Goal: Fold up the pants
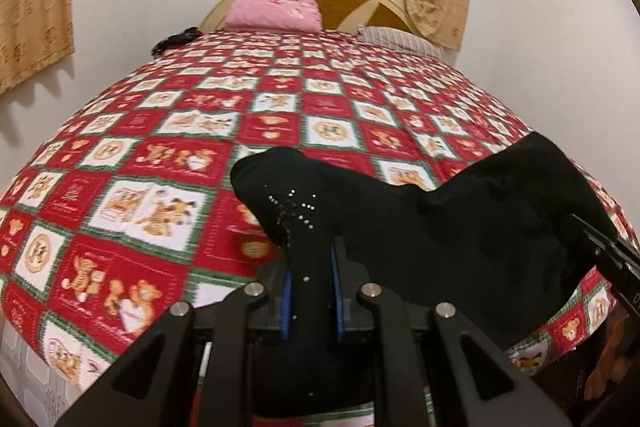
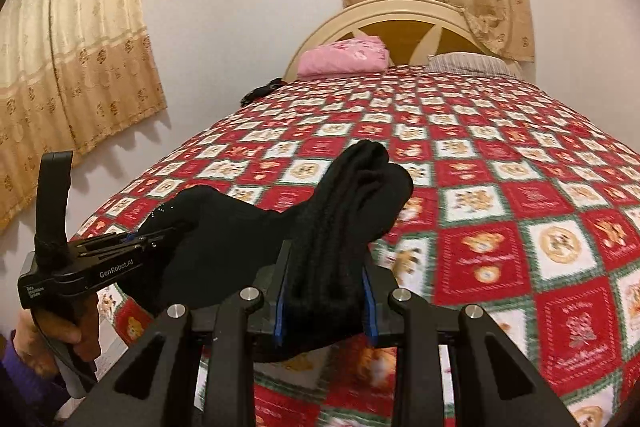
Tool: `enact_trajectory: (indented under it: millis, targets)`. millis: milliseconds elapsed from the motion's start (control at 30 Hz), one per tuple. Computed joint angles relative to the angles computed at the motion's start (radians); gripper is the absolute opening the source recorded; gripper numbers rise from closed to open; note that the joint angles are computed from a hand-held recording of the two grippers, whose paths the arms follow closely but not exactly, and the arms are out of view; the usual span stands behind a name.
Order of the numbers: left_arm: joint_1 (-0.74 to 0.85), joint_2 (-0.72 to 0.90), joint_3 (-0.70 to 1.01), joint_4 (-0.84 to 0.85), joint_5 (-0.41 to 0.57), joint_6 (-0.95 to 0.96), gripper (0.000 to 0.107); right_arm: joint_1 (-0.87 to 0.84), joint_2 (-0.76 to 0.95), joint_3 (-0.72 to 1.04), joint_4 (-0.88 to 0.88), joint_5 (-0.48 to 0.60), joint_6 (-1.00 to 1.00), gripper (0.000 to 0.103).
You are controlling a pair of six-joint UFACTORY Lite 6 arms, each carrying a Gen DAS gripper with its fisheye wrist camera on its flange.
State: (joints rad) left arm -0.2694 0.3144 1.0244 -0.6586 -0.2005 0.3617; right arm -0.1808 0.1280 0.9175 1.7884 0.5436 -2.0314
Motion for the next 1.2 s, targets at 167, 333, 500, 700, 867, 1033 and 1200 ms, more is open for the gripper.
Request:
enact_trajectory:
  millis: [167,333,500,700,867,1033,1200]
  targets:
    - [0.054,-0.024,-0.036,0.048,-0.008,-0.037,0.016,0.061,0.032,0.027,0.025,-0.009,0.012,0.03]
    - [0.101,-0.042,-0.064,0.122,-0.005,-0.109,0.016,0.116,0.059,0.049,0.043,-0.013,0.022,0.03]
    - [0.161,-0.06,-0.089,0.212,-0.002,-0.186,0.015,0.17,0.097,0.092,0.046,-0.018,0.045,0.03]
    - [0.239,-0.083,-0.104,0.284,0.004,-0.244,0.015,0.25,0.144,0.167,0.024,-0.035,0.077,0.03]
    - [0.311,-0.093,-0.102,0.269,0.004,-0.213,0.014,0.314,0.197,0.252,0.001,-0.037,0.116,0.03]
    - [0.367,-0.073,-0.052,0.216,0.014,-0.134,0.014,0.375,0.298,0.396,-0.048,-0.039,0.2,0.03]
    - [0.417,-0.039,0.023,0.083,0.012,0.024,0.014,0.428,0.431,0.607,-0.143,-0.048,0.327,0.03]
